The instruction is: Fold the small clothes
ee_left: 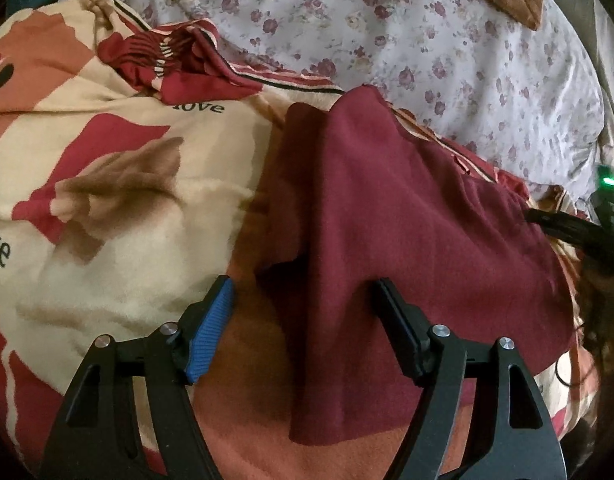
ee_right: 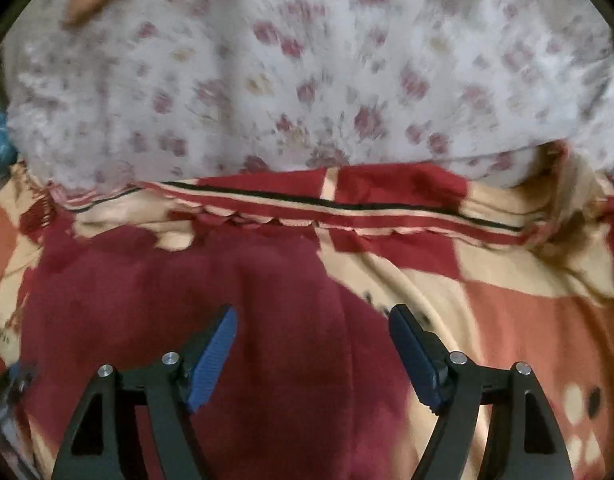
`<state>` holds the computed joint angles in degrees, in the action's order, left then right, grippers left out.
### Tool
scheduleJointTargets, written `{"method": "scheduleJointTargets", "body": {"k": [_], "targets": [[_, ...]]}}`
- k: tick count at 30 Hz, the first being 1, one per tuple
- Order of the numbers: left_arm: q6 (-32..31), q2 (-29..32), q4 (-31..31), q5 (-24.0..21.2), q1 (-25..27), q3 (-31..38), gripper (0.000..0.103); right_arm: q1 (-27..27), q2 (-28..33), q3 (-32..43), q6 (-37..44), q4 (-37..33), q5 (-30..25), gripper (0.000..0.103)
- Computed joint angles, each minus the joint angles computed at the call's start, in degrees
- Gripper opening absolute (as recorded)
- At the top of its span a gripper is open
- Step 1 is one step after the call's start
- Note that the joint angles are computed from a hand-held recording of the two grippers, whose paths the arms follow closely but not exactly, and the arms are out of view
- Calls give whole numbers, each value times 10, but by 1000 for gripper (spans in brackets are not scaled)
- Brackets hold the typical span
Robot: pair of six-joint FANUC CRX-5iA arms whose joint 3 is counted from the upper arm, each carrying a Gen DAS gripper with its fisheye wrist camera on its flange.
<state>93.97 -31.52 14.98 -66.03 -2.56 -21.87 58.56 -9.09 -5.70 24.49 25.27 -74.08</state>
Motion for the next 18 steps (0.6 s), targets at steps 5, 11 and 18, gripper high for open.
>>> {"method": "scheduleJointTargets", "body": {"k": [5, 11, 18], "targets": [[-4, 7, -7, 12, -8, 2, 79, -12, 19, 8, 48, 6, 4, 8], [7, 10, -11, 12, -13, 6, 80, -28, 29, -7, 23, 13, -21, 8], [10, 8, -13, 10, -14, 6, 80, 52, 6, 20, -4, 85, -43, 45]]}}
